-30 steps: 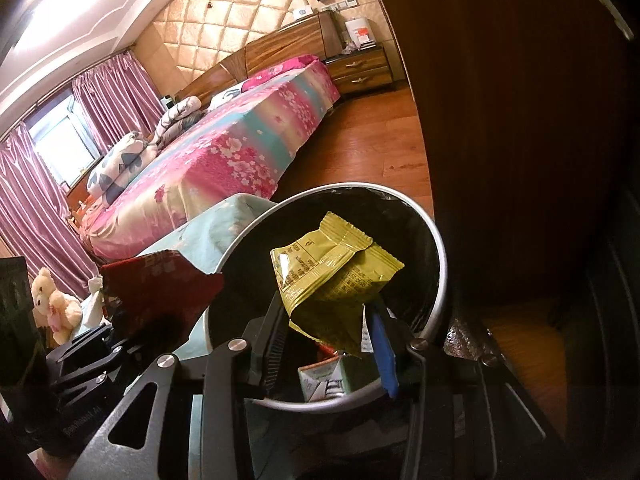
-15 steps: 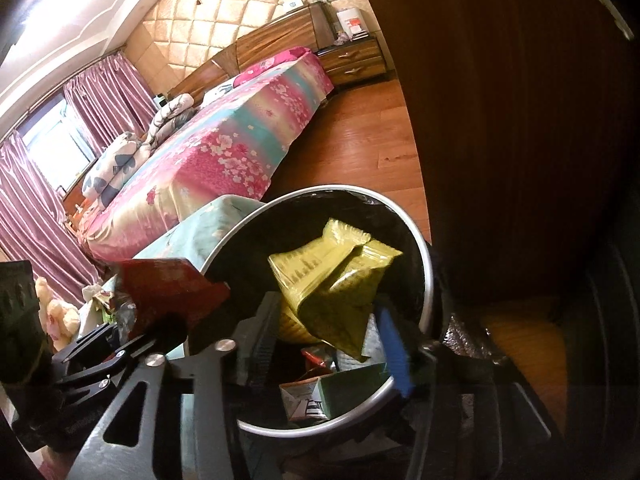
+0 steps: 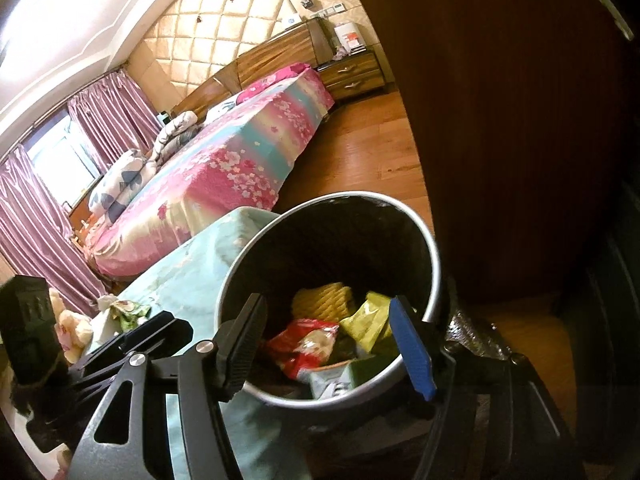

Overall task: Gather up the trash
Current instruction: 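Move both open tools back over the table toward the foam block and milk carton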

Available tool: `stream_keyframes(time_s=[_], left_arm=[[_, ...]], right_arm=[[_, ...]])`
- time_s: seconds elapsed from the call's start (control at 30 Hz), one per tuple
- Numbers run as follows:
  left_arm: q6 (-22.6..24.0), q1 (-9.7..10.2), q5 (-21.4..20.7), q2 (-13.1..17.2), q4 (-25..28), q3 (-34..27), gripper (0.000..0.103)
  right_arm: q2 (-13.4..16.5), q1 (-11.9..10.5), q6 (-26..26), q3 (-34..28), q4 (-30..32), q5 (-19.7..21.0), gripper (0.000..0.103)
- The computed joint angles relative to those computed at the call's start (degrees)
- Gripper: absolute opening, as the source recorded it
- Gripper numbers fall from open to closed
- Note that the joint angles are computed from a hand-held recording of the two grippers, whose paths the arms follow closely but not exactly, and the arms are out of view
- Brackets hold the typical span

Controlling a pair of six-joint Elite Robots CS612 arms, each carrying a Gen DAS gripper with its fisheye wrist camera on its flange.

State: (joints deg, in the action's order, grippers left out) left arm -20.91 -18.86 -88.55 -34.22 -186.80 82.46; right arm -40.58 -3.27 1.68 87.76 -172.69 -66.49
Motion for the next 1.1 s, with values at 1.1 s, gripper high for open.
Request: stream_keyframes(time_s=[1.1], left_arm=[[-19.06, 4.74, 13.79, -9.38, -9.20, 24.53, 0.056]], right_arm=[[2.78, 9.09, -9.39, -0.38, 4.78, 10.46, 0.078]])
